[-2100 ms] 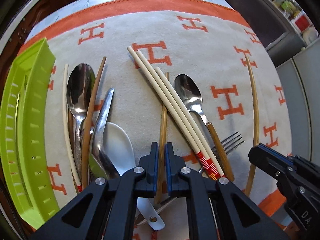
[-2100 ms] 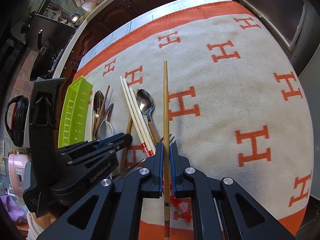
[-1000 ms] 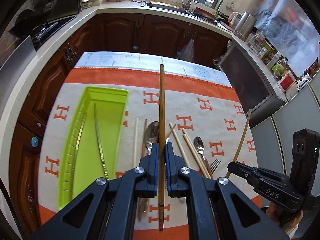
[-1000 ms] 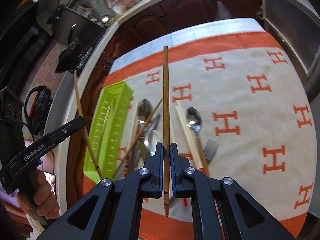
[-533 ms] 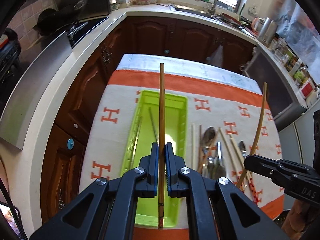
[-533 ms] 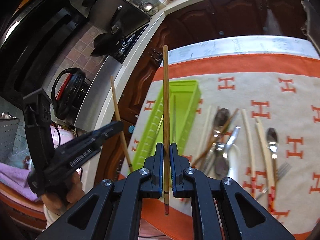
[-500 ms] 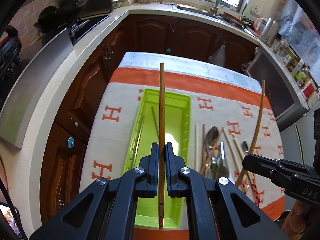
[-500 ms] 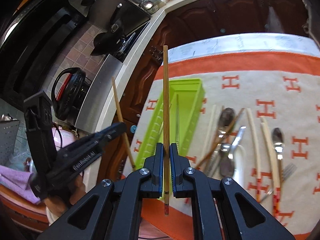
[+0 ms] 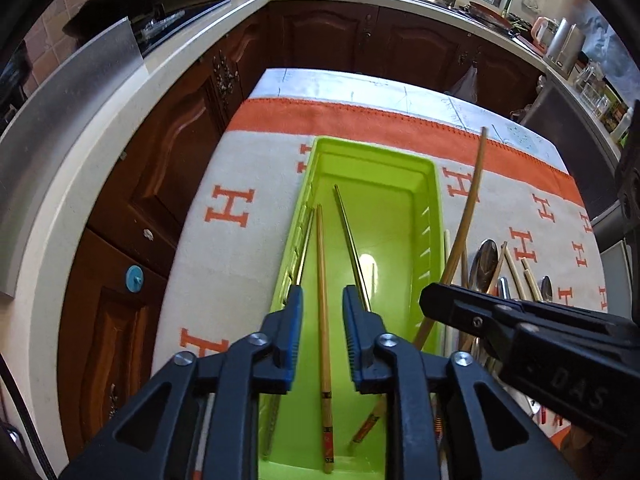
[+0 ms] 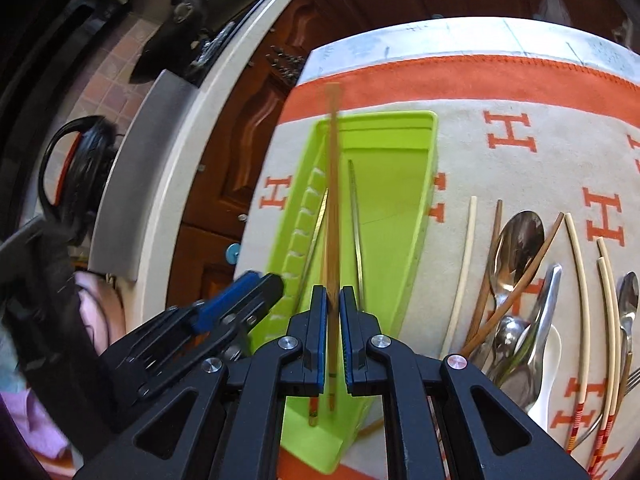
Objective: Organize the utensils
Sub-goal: 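Carry both wooden chopsticks into the green tray and open both grippers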
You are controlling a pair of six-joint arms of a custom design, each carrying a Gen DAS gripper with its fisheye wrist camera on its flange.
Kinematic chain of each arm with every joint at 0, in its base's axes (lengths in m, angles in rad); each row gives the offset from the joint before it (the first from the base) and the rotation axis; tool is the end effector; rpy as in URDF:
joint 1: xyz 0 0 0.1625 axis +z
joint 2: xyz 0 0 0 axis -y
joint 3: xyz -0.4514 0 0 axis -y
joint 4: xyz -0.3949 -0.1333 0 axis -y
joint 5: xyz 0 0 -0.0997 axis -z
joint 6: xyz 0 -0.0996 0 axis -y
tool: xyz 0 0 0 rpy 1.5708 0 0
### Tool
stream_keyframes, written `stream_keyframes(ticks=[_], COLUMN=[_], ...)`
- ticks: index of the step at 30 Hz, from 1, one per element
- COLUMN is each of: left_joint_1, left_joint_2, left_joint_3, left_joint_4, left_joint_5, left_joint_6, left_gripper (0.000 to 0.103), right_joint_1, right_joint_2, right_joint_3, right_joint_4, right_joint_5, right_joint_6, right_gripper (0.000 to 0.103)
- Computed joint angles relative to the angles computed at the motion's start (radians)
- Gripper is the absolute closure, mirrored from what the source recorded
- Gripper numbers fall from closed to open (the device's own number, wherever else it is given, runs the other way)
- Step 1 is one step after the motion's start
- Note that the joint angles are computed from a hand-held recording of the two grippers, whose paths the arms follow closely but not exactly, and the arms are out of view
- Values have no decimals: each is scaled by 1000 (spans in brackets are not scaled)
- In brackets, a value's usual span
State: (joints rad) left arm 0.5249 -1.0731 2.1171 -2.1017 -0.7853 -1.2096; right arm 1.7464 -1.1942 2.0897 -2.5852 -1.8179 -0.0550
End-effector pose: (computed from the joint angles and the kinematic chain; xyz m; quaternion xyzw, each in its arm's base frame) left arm -0.3015 -0.4100 0.1075 0.0237 0.8986 -0.2340 0.3705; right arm 0.1987 -0.4962 0.1900 0.1067 -0.9849 0.0663 0.1192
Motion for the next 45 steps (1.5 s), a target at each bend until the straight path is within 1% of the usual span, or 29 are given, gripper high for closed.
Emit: stream_keyframes(ticks=[2,3,4,5,6,7,8,9,10,11,12,14,16,20,25,31,34,37,40,45], left_joint_1=[0,3,4,5,3,1,-1,-3,-4,-7,-11,-20,-35,-69,-114,-175,-191,-205,-212,-217], left_joint_2=[-2,-3,-4,-5,-5,-7,-10,-14,-19,-25,-31,-41,-50,-52,-58,-69,-62,-44,-28,6], left_joint_3=[-4,-7,-11,-13,-17,-20,-22,-21,-21,-20,-18,-12,-7,-7,10,60,68,58,50,31], left_joint_4=[0,-2,3,7,25,44,61,70,83,100,113,129,154,229,252,172,143,153,145,138], left_joint_5=[6,9,12,17,26,34,39,42,43,45,47,49,52,57,37,14,-3,-9,-17,-29], left_joint_6=[5,6,1,-3,-19,-33,-44,-52,-63,-80,-94,-113,-133,-190,-254,-308,-314,-317,-311,-289], left_gripper=[83,81,79,73,70,69,68,65,62,56,50,44,42,33,32,27,26,26,26,26], right_joint_1=[-7,-4,-5,-5,-6,-7,-8,-7,-7,-9,-10,-13,-12,-9,-10,-32,-51,-70,-96,-129], right_joint_2=[20,29,33,36,43,39,42,41,41,39,32,17,4,-31,-99,-209,-266,-330,-386,-443], right_joint_3=[-6,-10,-13,-17,-25,-30,-34,-33,-31,-29,-25,-13,0,32,107,204,238,271,289,308], right_joint_4=[-27,-43,-45,-43,-32,-15,-7,-8,-10,-10,-7,-6,-8,-4,-38,-104,-124,-147,-143,-147], right_joint_5=[-12,-27,-34,-38,-39,-35,-37,-44,-48,-48,-43,-34,-42,-85,-152,-207,-222,-242,-241,-244], right_joint_6=[-5,-6,-8,-9,-8,-6,-7,-8,-7,-5,-1,-2,-16,-35,-84,-144,-171,-208,-227,-255], right_gripper=[96,96,96,95,92,91,86,82,80,77,76,75,75,75,75,72,71,71,70,68])
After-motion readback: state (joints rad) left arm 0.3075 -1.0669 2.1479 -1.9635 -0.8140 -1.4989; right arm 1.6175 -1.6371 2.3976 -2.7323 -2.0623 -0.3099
